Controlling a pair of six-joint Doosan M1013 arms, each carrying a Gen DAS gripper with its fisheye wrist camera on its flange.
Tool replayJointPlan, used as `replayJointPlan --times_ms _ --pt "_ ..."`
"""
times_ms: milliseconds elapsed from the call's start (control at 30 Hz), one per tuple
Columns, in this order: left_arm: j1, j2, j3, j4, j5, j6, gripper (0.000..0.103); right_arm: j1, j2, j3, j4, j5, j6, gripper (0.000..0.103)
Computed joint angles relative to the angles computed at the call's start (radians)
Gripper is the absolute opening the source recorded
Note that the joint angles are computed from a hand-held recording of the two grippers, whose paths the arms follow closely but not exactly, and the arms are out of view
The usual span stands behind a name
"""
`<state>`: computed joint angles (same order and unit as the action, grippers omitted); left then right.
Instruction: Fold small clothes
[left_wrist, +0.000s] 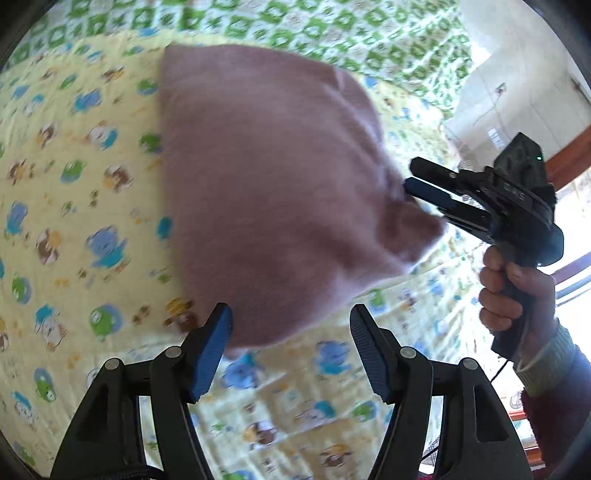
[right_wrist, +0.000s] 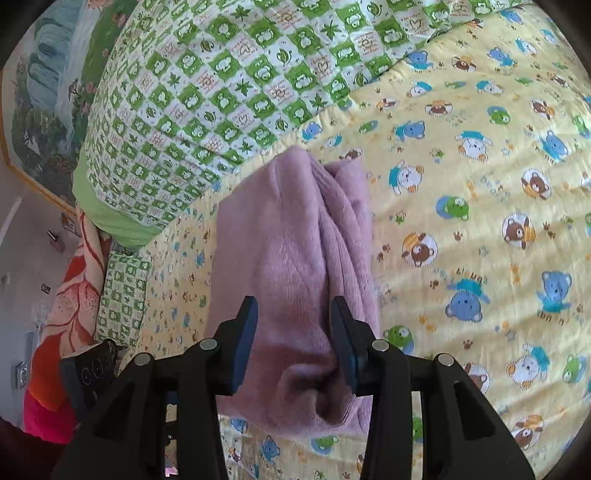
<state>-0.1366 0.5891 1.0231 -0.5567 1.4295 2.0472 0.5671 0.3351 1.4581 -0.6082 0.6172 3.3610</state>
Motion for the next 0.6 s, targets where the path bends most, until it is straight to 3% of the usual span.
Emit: replayJointPlan --times_ms 133,300,367,400,500,600 --pt "0.017 -0.018 0.044 0.039 -0.015 -0.026 0.067 0.005 0.031 -0.043 0.088 0.057 -0.104 0.043" --pt "0.021 0.006 0.013 0.028 0.008 -0.062 0.067 0.004 0.065 -0.095 0.160 0.131 -0.214 0.041" --pt "0.017 0.011 0.002 0.027 0.012 -0.058 0.067 0.003 0.066 -0.099 0.173 0.143 -0.228 0.011" --pt "0.015 0.011 -0.002 0.025 0.014 -0.055 0.067 0.007 0.063 -0.098 0.167 0.145 -0.221 0.004" --pt "0.004 0.016 -0.013 0.031 0.015 -0.054 0.067 0.028 0.023 -0.054 0.042 0.088 -0.068 0.003" --pt "-0.006 0.020 -0.015 0.040 0.024 -0.059 0.067 0.051 -0.008 -0.017 -0.072 0.094 0.072 0.003"
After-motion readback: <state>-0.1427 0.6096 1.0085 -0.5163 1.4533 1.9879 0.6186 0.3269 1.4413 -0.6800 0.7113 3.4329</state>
